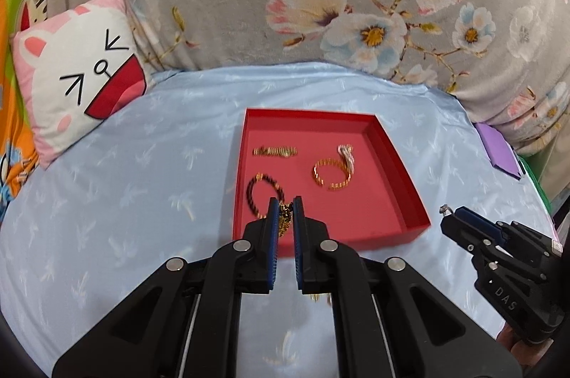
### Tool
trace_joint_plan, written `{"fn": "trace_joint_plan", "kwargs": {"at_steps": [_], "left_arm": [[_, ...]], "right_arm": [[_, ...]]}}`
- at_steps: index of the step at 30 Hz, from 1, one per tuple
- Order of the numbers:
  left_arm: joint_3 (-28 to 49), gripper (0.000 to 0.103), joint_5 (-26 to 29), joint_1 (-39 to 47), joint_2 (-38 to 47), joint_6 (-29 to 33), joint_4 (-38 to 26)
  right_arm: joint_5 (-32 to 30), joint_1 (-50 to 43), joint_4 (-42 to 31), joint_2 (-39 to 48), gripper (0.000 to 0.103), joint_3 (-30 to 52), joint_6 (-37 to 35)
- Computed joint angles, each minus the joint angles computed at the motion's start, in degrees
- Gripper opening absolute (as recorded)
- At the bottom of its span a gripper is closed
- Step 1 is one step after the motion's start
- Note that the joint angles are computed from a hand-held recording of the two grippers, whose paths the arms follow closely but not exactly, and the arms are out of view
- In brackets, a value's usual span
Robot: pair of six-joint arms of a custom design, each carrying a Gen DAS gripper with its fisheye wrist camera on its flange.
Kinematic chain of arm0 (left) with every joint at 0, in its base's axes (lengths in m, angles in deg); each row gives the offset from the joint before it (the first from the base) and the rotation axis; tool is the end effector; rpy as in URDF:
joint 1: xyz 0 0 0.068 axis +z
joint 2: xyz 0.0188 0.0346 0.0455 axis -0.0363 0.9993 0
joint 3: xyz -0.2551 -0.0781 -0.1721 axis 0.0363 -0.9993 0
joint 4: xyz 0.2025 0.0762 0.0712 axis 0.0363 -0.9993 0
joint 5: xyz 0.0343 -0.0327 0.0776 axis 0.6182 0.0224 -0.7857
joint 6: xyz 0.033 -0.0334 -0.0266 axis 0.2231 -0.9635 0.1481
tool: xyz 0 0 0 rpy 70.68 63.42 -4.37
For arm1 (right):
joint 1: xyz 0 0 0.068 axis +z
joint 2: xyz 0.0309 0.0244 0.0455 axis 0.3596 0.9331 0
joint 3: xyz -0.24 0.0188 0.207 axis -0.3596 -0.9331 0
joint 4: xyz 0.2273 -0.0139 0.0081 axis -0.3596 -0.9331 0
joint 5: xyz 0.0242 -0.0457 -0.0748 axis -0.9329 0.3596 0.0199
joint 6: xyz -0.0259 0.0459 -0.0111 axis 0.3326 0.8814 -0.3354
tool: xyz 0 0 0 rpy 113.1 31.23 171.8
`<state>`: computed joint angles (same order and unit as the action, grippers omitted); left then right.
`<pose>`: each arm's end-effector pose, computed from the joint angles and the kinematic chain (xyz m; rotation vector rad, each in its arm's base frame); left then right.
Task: Organize jewelry
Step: 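Carry the bracelet and silver ring with both tools over the red box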
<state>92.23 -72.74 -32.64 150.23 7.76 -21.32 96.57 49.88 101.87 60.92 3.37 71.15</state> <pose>0.3519 -0.2103 0.1826 0.5555 2.2492 -0.3819 0.2570 0.1234 0.1597 0.3625 2.2558 0.0409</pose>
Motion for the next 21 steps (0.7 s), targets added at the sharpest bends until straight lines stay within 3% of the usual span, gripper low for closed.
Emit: {"fn": "trace_joint_plan", "kwargs": {"at_steps": [14,21], "left_arm": [[33.94,0.007,-1.46,-1.37,18.96,-0.35,-16.49],[45.12,0.007,-2.82,-1.97,26.45,-0.33,-22.46]], "right_arm": [[-10.37,-14.03,0.35,13.35,0.019,14.10,-8.84],[-13.08,-16.89,1.34,18.16,0.019,17.09,-10.09]]}}
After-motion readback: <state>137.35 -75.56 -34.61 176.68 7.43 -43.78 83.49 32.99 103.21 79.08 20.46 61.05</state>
